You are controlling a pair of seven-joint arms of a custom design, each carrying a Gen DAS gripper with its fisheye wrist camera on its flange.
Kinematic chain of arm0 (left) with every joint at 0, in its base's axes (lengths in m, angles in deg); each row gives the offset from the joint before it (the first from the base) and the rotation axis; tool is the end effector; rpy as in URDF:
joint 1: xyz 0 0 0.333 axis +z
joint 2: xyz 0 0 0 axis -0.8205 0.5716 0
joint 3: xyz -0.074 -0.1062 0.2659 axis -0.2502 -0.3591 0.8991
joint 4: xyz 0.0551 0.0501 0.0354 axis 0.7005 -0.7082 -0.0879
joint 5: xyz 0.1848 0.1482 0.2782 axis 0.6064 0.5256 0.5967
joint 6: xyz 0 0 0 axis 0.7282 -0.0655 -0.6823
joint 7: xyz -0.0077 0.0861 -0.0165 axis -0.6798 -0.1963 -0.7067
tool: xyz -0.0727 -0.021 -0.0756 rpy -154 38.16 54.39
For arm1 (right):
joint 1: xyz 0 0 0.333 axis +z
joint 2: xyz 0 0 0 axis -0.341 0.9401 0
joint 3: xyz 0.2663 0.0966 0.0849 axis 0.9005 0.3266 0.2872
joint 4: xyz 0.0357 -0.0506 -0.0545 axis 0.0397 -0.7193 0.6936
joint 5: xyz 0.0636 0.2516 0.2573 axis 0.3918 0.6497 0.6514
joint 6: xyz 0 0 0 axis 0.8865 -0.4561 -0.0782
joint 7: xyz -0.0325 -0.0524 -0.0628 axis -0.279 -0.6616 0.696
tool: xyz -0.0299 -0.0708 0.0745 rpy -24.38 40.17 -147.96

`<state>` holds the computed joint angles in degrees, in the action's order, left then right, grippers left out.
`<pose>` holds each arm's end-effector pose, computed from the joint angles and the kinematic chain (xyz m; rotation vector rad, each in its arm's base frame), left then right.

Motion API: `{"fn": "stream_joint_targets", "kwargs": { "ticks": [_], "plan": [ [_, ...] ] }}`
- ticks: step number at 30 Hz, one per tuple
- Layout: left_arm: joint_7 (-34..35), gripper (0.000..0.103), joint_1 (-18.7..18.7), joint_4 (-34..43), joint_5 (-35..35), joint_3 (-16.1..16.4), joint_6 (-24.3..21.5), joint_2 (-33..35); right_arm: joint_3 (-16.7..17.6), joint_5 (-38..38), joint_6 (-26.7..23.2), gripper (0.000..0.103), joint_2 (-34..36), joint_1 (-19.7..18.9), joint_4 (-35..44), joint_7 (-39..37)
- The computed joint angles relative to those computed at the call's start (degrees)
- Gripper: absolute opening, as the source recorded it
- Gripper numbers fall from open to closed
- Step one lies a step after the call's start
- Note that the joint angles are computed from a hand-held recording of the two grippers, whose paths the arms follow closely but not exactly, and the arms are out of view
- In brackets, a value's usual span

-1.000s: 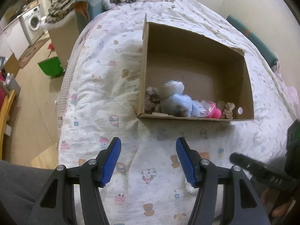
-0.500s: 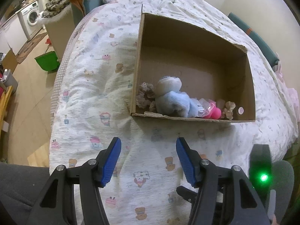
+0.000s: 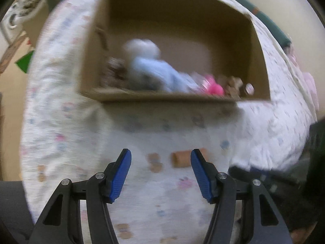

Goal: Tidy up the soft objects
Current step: 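Grasp the white sock with the right tool while the left tool grasps the orange tube, then carry the orange tube with the left tool while the right tool carries the sock into the box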

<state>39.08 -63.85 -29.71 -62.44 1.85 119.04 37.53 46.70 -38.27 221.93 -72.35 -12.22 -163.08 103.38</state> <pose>0.5783 -0.1879 0.4301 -2.0450 2.2583 -0.5871 0.5376 0.0808 0.4225 -1.7439 1.9951 0.2141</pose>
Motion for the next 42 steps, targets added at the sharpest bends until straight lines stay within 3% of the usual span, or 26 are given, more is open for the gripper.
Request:
{"fn": "stream_joint_targets", "kwargs": {
  "ticks": [5, 8, 11, 13, 15, 16, 23, 33, 42],
  "plan": [
    [-0.08, 0.057, -1.61, 1.16, -0.85, -1.15, 0.19, 3.06, -0.99, 0.81, 4.81, 0.027, -2.97, -0.64, -3.75, 3.11],
    [-2.29, 0.056, -3.14, 0.25, 1.12, -0.8, 2.94, 3.94, -1.93, 1.6, 6.51, 0.027, -3.37, -0.96, -4.06, 3.07],
    [-2.14, 0.037, -3.64, 0.21, 1.47, -0.98, 4.02, 4.89, -2.2, 2.66, 6.61, 0.027, -3.36, -1.04, -4.24, 2.64],
    [-3.26, 0.031, -4.45, -0.5, 3.48, -0.43, 5.24, 4.74, -2.58, 2.88, 5.91, 0.027, -2.95, -1.34, -3.7, 1.79],
    [-1.37, 0.007, -3.45, -1.93, 0.93, -1.37, 6.9, 4.03, -2.43, 2.87, 5.69, 0.027, -2.78, -1.43, -3.35, 1.59],
    [0.94, 0.008, -2.5, -2.05, -1.83, -2.32, 6.7, 3.89, -2.13, 2.66, 6.0, 0.027, -2.4, -1.25, -3.01, 2.06],
    [2.29, 0.007, -2.48, -4.37, -4.09, -1.93, 8.12, 1.53, -1.91, 4.17, 5.6, 0.027, -2.21, -1.42, -2.51, 0.98],
    [-6.9, 0.007, -2.08, -7.84, 4.32, 0.95, 9.23, -4.08, -1.47, 5.03, 5.81, 0.027, -2.31, -0.98, -1.76, -0.64],
    [-8.36, 0.007, 0.12, -5.38, 8.35, 1.09, 10.51, -6.73, -1.38, 5.5, 7.75, 0.027, -4.07, 0.45, -1.01, -3.45]
  ]
}}
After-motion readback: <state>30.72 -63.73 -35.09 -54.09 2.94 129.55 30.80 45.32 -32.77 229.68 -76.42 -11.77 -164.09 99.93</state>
